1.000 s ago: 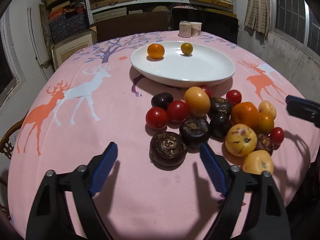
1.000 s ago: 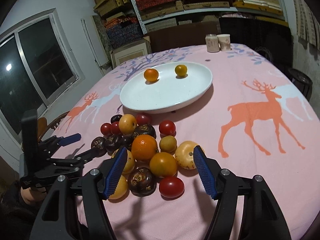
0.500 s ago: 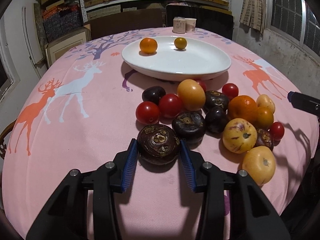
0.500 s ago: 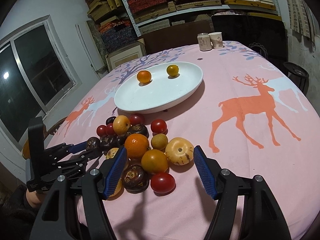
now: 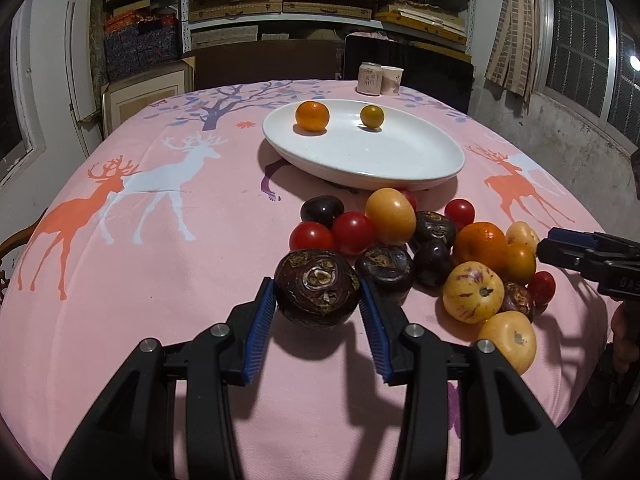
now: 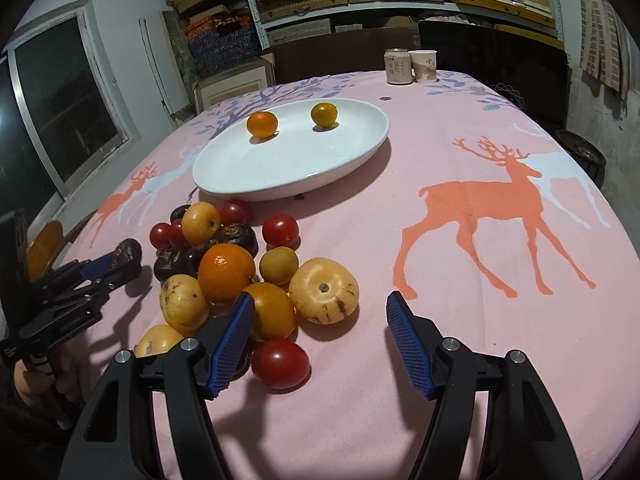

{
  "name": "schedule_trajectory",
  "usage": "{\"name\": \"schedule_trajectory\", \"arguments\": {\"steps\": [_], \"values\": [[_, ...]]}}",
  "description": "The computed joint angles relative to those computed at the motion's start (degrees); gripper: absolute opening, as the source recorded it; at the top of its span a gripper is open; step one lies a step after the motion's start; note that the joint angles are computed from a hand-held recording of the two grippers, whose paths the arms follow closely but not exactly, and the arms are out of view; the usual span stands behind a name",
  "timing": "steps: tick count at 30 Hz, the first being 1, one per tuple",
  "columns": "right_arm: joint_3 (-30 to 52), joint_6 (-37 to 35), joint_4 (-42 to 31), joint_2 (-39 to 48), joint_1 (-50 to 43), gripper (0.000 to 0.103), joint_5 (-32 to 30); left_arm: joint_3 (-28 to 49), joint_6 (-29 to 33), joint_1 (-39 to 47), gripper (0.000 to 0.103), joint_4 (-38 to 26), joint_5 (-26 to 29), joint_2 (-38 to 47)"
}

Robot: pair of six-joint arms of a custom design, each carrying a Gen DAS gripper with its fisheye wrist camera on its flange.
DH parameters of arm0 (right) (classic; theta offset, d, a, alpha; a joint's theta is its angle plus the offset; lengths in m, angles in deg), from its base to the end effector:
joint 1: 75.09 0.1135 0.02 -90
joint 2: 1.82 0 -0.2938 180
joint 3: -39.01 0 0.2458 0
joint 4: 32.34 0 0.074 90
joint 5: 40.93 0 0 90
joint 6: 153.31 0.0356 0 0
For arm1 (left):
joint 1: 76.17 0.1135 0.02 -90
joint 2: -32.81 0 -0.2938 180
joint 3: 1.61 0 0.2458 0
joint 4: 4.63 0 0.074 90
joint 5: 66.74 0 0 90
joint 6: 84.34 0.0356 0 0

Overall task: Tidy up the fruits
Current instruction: 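Grasp the dark purple fruit with the left tool, then grasp the striped pale apple with the right tool while the left tool holds the purple fruit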

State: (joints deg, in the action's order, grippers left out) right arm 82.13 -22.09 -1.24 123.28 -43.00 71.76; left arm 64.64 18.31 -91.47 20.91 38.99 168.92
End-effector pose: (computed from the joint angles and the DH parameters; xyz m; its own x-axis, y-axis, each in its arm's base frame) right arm 0.2535 0.1428 0.0276 -0.6815 0.2902 -0.6718 0.2196 0.9568 0.1907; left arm 0.3773 -0.1132 0.0108 -0.5610 0.3720 -0.7396 0.5780 0.8156 -0.0281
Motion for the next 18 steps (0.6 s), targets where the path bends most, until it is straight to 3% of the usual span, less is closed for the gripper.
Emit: {"name": "schedule_trajectory", "arguments": {"steps": [9,14,18], "values": [[0.62,4.30,3.84,3.31,-6.18,0.061,-7.37,0.35,0.30,-0.30,0.042,-0.41,-0.26,0.32],[4.84,-3.04,-9.54,-0.10,-0.88,0.060,2.59,0.31,0.73,-0.69,0.042,-0.14,-0.82,0.58],[6.23,-3.21,-14.57,-2.04,-2.18,0.056,-0.29,0.39,0.51,-0.82,0.042,-0.13,-1.18,0.68]]}}
